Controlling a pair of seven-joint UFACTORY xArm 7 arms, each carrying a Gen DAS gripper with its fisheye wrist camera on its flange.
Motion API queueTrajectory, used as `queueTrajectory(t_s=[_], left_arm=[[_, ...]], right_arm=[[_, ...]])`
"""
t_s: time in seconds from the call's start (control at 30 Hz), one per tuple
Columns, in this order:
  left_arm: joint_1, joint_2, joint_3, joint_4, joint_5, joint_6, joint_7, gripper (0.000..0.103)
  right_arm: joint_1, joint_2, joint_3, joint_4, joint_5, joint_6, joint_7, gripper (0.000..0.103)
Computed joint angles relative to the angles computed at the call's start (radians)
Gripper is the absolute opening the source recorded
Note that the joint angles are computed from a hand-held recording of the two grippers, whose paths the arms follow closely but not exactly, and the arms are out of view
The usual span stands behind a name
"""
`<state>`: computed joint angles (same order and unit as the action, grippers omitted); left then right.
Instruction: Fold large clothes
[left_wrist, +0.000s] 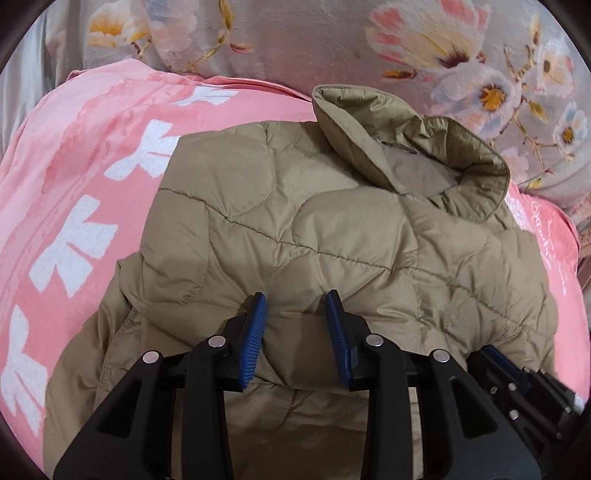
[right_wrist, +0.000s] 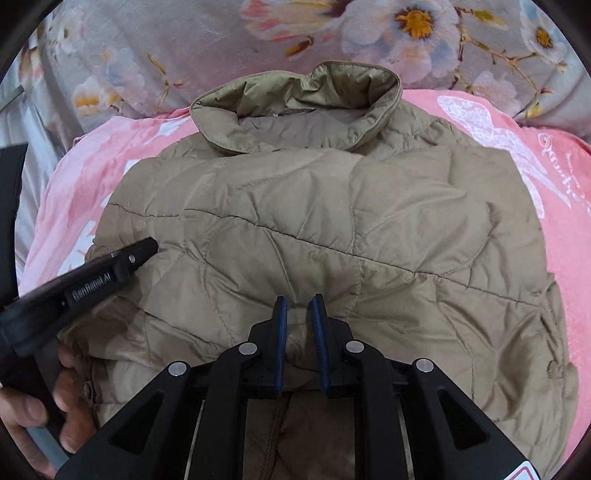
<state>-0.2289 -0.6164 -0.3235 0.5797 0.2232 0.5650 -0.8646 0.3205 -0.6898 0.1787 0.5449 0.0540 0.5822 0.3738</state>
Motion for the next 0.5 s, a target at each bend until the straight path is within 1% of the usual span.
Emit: queueTrajectory(t_s=[0.07, 0.13, 0.23, 0.37, 0.5], left_arm=[[0.022, 0.000, -0.037, -0.009, 0.039, -0.007, -0.022, 0.032], [0.045, 0.006, -0.070, -0.006, 0.080, -0.005, -0.052, 0.032], [0.051, 0.004, -0.080, -0.013, 0.110, -0.010, -0.082, 0.032], [0.057, 0.006, -0.094, -0.013, 0.147, -0.007, -0.111, 0.032], [0.058, 0.012, -0.101, -0.007, 0.176, 0.002, -0.133, 0.032]], right_arm=[[0.003, 0.001, -0.005, -0.018, 0.008, -0.029, 0.002, 0.015], [-0.004, 0.003, 0.007, -0.032, -0.002, -0.055, 0.011, 0.014], [-0.023, 0.000, 0.039, -0.048, -0.035, -0.085, 0.038, 0.014], [-0.045, 0.001, 0.071, -0.053, -0.082, -0.101, 0.079, 0.014], [-0.036, 0.002, 0.063, -0.057, -0.095, -0.109, 0.094, 0.014]])
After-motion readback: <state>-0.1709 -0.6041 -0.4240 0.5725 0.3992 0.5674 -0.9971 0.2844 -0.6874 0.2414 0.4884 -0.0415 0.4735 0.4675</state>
